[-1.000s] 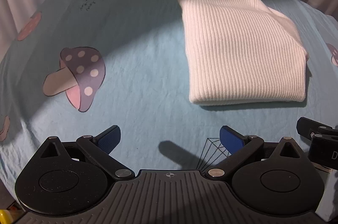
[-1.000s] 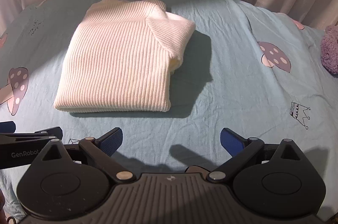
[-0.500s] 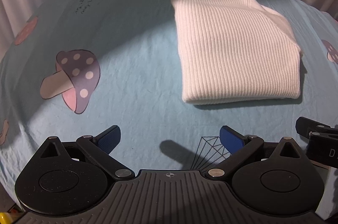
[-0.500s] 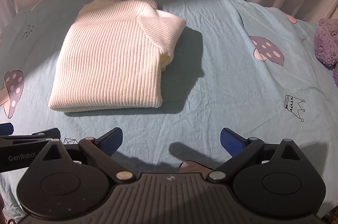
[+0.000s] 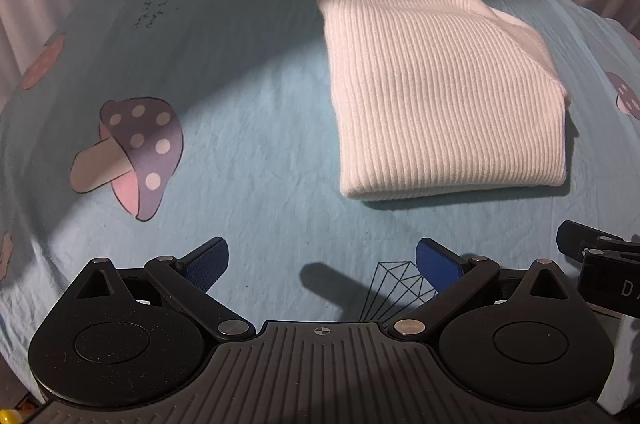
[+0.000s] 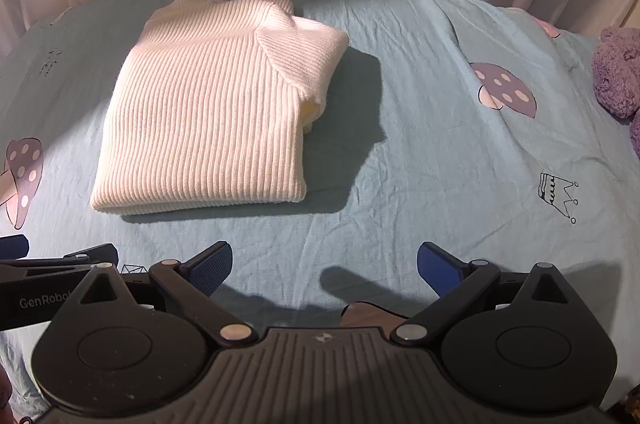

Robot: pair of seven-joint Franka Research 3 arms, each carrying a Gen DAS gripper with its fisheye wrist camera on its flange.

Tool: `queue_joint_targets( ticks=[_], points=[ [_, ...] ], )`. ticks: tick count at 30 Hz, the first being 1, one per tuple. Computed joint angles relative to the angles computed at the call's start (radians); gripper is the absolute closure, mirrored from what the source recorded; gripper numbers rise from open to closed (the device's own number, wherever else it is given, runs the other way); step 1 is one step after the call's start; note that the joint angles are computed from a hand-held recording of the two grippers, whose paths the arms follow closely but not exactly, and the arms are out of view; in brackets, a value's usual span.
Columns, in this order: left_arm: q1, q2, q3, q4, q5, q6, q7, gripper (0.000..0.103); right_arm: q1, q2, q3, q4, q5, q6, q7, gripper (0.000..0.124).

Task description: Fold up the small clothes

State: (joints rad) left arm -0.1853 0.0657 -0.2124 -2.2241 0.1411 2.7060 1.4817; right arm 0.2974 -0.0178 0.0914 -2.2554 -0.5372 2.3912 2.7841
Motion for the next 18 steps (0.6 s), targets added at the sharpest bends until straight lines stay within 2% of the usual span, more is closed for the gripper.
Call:
queue_joint_targets(
  ticks=[18],
  points=[
    [0.0,0.024,-0.002,0.025,0.003,-0.011,0.005,0.001,-0.003,0.013,-0.008,0.011,0.008,0.002,-0.02,0.025]
  ],
)
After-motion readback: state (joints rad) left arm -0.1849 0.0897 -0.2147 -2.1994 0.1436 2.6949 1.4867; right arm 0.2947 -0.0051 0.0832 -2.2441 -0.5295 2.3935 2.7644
